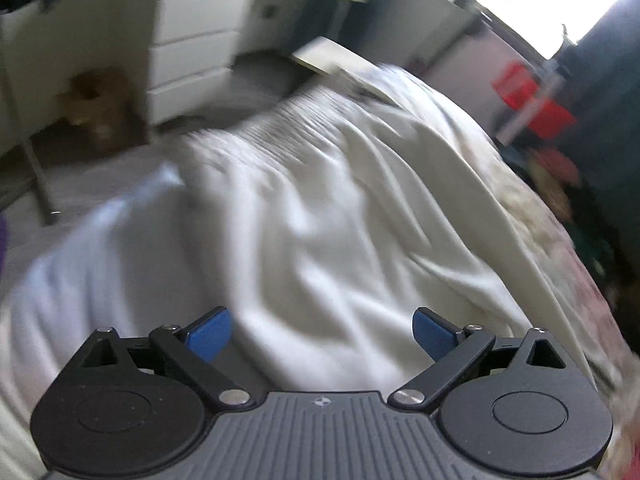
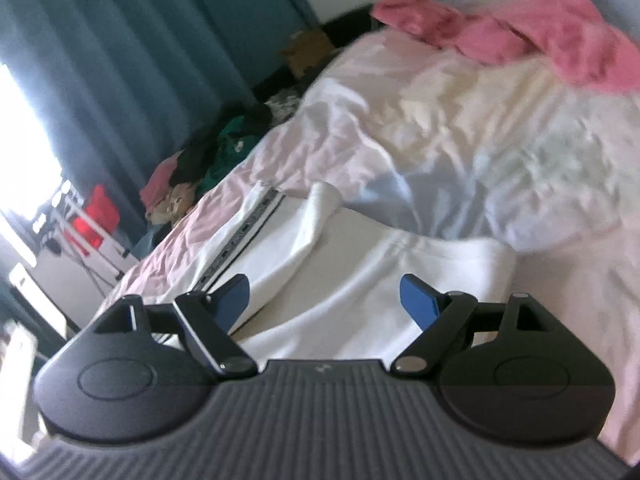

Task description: Fold clothes

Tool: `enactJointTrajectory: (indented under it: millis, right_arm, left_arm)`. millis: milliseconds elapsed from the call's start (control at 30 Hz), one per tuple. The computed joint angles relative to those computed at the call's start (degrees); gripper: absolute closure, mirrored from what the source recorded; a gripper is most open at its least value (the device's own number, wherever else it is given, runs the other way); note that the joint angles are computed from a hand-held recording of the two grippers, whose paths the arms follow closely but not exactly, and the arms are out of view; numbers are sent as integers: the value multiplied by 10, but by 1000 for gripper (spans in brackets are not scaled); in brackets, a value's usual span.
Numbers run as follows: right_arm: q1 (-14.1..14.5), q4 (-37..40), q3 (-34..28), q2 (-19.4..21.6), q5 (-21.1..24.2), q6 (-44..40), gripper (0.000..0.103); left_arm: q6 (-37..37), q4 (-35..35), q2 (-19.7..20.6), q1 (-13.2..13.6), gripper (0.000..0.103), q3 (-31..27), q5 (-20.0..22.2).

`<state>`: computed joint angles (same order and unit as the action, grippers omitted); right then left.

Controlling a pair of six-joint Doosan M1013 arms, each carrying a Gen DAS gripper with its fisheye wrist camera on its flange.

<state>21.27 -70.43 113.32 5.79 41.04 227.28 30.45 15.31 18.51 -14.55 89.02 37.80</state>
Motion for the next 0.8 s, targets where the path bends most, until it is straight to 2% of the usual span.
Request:
enactJointTrajectory:
  millis: [100,133,233,333,400,433,567,667,800]
  right_arm:
    - [-12,29,9,-5,-19,15,19]
    - [-13,41,8,-3,-13,11,19]
    - [-5,62,5,1,50,31,19]
    - [-3,78,11,2,107,82,19]
    - [-12,113,13,2,120,87,19]
    - [-19,134,15,3,121,84,19]
    - [-46,188,27,2,80,83,19]
    - [-64,191,50,-5,-1,119,19]
    - [-83,195,52,-2,-83,52,17]
  left_arm:
    - [-53,61,8,4,5,-18,57]
    - [-68,82,13,4,5,-24,77]
    - [-113,123,23,1,5,-26,103]
    - [-126,73,16,13,5,-6,51]
    - [-138,56,12,17,5,5,21]
    - [-141,51,11,18,5,5,21]
    - [-166,56,9,19,4,12,5]
    - [-183,52,8,20,3,15,-1]
    - [-216,64,4,21,4,22,-9]
